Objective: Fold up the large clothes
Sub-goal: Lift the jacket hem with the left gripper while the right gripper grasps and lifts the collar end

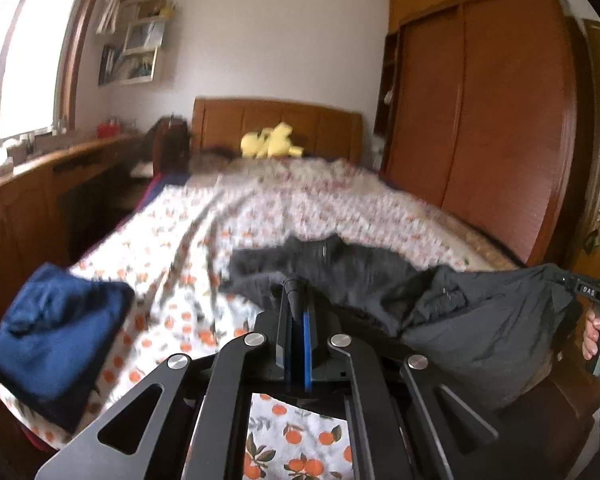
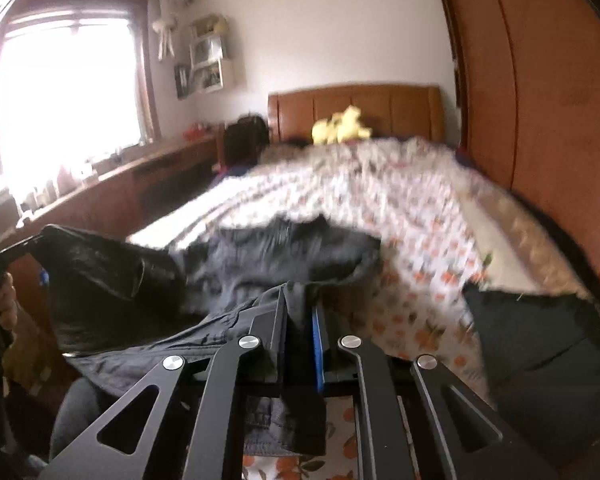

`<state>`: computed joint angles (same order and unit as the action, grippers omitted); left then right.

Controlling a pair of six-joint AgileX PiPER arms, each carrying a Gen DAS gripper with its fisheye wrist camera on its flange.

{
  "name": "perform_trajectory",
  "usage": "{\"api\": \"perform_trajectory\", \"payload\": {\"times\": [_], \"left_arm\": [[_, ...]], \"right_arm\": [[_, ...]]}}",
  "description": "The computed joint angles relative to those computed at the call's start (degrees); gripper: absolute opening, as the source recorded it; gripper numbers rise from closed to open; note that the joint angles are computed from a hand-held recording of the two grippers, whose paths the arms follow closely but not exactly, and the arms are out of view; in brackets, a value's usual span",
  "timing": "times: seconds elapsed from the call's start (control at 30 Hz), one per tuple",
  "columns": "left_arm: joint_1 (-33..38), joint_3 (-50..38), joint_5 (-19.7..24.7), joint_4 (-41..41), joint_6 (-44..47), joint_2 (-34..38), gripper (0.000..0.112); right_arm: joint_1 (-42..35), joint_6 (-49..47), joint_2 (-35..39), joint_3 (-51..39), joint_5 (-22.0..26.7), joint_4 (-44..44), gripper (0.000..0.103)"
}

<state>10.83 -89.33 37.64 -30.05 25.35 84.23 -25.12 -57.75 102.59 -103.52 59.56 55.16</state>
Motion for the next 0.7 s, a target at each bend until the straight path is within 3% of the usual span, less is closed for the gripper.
{"api": "perform_trajectory", "payload": {"times": [0.17,0.33,0.5,0.7], "left_arm": [[2.51,0.37,2.70,-3.17,1.85,-8.08,0.003],[1.89,-0.30,4.13,-0.91,0.51,-12.21,0.003],[-2.81,0.22,1.69,7.46,-4.52,-7.87,0.004],[0.67,-2.94,2.42,1.54,-0.05,2.64,0.004]], "right_arm": [[-5.21,-1.87,-6.01,-0.85,4.63,4.02,0.008],[-7.91,-4.29,-9.68,0.54,5.08,5.82,0.008],[-3.38,-3.37,-5.49,-0.54,2.38,0.46,0.008],[1.16,-2.84,-1.85,1.34,-2.67,-2.24,0.008]]}}
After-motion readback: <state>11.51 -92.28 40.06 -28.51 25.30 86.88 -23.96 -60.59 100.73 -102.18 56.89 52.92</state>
